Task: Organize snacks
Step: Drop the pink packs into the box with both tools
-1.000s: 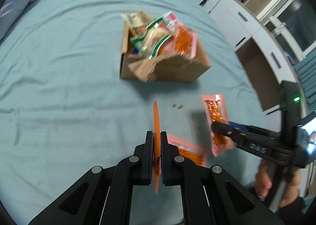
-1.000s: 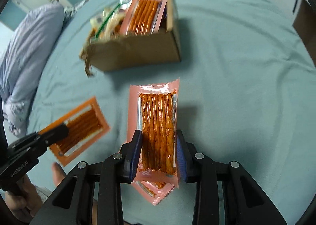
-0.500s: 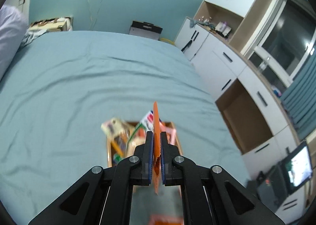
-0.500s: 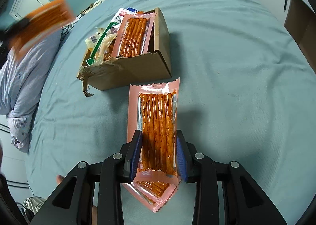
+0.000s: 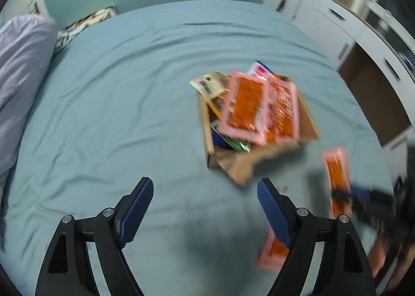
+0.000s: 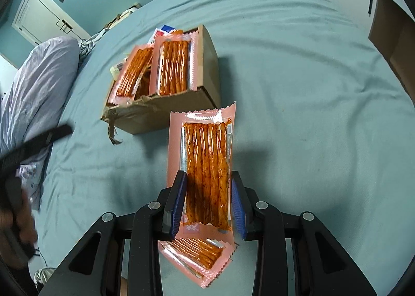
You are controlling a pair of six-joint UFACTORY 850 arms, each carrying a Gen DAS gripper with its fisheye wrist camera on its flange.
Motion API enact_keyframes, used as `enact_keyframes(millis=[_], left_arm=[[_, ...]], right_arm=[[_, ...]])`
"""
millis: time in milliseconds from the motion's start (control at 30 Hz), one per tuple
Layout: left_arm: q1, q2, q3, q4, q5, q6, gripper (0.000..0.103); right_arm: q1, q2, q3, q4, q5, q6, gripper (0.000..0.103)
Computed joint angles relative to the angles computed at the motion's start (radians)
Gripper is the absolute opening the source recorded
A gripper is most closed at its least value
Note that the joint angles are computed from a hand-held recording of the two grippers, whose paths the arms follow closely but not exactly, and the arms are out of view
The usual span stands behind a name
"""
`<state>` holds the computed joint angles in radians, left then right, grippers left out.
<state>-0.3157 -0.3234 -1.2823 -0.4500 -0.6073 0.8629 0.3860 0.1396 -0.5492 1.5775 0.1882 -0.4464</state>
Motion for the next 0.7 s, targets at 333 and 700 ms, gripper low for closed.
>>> enact_keyframes(millis=[333, 700], left_arm=[[0.041, 0.165, 0.240, -0.235, 0.062, 0.255, 0.103], [0.056, 0.122, 0.215, -0.210, 0.088, 0.232, 0.103]], right_arm=[[-0.033, 0.055, -0.044, 0.324, 0.004, -0.363, 0.031], [-0.150, -0.103, -0.342, 0.859, 0.039, -1.032, 0.032]])
